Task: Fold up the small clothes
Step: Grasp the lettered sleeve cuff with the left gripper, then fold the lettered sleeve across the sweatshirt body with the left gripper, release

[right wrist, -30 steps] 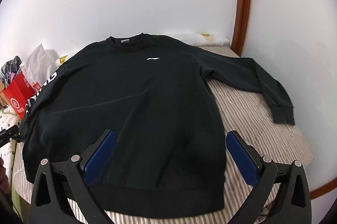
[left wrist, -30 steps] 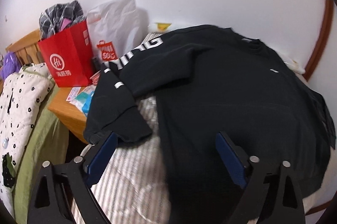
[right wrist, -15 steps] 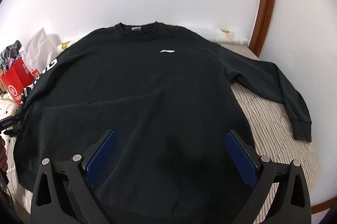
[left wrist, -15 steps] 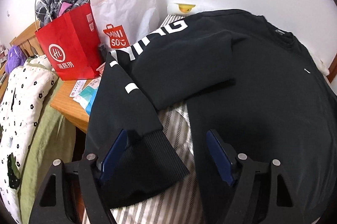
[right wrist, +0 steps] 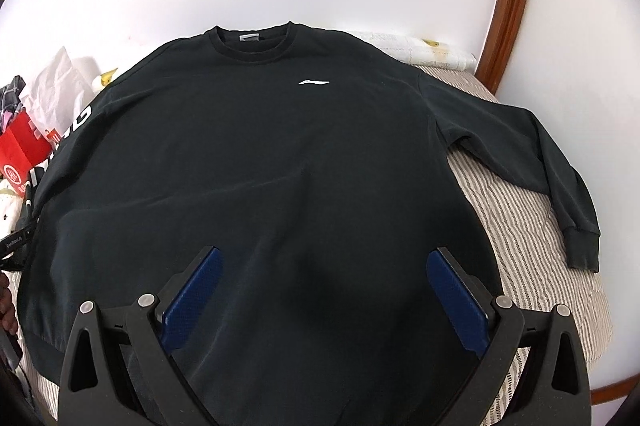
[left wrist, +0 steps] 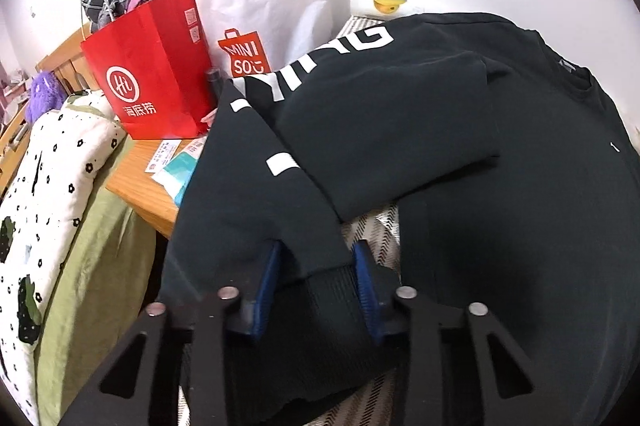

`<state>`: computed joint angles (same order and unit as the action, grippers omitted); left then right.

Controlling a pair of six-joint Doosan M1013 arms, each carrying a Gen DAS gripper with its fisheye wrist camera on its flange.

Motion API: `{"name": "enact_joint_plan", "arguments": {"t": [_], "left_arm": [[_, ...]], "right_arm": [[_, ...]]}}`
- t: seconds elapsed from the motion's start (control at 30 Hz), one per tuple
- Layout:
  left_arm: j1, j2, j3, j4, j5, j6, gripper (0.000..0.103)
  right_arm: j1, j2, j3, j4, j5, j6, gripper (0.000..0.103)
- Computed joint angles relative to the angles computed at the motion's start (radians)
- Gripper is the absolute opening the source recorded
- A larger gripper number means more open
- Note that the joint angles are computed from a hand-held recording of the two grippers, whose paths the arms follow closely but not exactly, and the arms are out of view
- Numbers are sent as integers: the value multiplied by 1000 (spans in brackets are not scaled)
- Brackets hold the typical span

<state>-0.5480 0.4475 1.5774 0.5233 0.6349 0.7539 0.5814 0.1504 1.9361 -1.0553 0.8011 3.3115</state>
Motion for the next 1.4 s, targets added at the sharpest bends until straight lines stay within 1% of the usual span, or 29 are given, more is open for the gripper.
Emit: {"name": "enact_joint_plan", "arguments": {"t": [0.03,0.07,0.1,0.13,0.2,0.33,0.37,0.5,0.57,0.7,0.8,0.83,0.93,1.0,1.1,1.23,1.33,1.4], "left_arm": [[3,-2,0,-9,-1,4,23],[6,-4,-1,-23,-1,12,20],[8,-6,-4,-42,1,26,13],[10,-10,-7,-56,4,34,11],[7,-19,-10,-59,8,34,11],[-12,-44,-18,-42,-13,33,10],[-15,-49,-22,-63,-23,54,10],[-33,-59,-62,-224,-67,203,10],[-50,-54,-89,-259,-75,247,10],[-100,-30,-147,-323,-92,345,10],[-135,5,-198,-368,-86,412,10],[-145,15,-211,-390,-84,436,10],[-174,60,-269,-469,-54,520,10],[-191,85,-299,-521,-34,576,10],[-213,113,-332,-596,-11,646,10],[-234,143,-368,-644,17,691,10],[-244,156,-383,-667,34,706,10],[-243,159,-385,-709,39,737,10]], "right_arm": [[-1,-1,1,-1,-2,-1,101],[-1,-2,4,-2,-1,-1,101],[0,-4,6,-2,1,-2,101],[0,-6,9,-5,3,1,101],[-1,-12,18,-18,-3,16,101],[-6,-32,40,-46,-27,58,101],[-7,-36,45,-53,-27,67,101],[-18,-58,71,-86,-45,112,101],[-22,-66,80,-101,-45,134,101],[-23,-83,101,-129,-34,154,101],[-19,-95,119,-144,-2,154,101],[-22,-102,128,-145,-3,161,101],[-30,-125,158,-156,-26,196,101],[-29,-132,175,-163,-23,203,101],[-24,-130,185,-151,9,180,101],[-23,-133,201,-128,32,163,101],[-24,-139,215,-131,32,175,101],[-26,-141,222,-129,26,186,101]]}}
